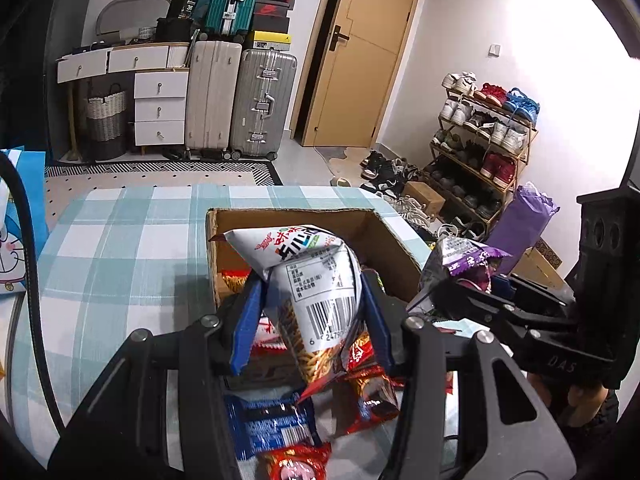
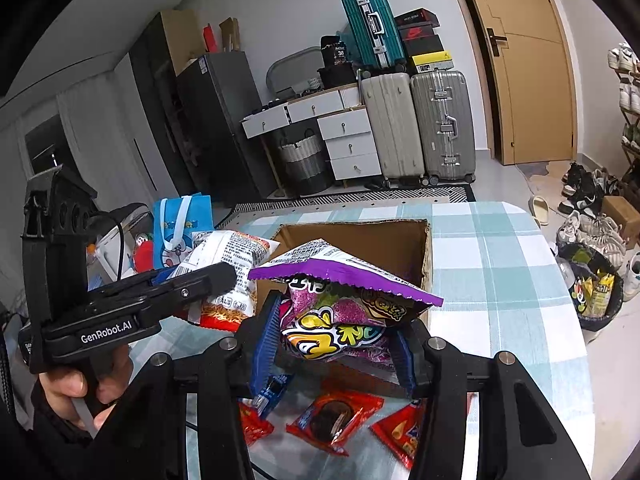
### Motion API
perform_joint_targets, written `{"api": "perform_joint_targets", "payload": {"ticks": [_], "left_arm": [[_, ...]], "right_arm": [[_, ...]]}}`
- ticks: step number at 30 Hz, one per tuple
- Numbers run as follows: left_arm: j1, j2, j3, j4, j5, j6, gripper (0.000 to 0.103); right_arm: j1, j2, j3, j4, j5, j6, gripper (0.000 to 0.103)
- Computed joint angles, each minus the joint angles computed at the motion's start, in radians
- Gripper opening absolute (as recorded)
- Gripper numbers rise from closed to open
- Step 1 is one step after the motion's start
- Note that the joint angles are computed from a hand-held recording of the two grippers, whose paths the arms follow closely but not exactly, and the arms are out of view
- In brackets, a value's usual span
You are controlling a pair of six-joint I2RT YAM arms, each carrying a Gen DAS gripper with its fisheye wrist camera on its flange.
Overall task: Organize snacks
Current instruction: 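Lift the white chip bag and purple bag over the SF box with both tools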
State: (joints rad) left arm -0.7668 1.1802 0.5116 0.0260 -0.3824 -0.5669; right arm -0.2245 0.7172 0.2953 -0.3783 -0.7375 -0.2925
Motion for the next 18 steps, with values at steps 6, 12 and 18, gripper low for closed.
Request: {"api": "perform_joint_targets", "payload": {"ticks": [6, 12, 18], "left_arm": [[0.067, 0.116, 0.031, 0.082, 0.054, 0.044, 0.045], [0.117, 0.225, 0.063, 0.149, 0.087, 0.08, 0.045], [0.159, 0.329, 0.097, 0.2, 0.102, 0.113, 0.045]], "right_arm": [[0.073, 0.125, 0.0, 0.149, 0.06, 0.039, 0.049], [0.141, 0.236, 0.002, 0.271, 0.121, 0.058, 0.049], [0.177, 0.38, 0.022, 0.38, 0.167, 0.06, 0.049]]}}
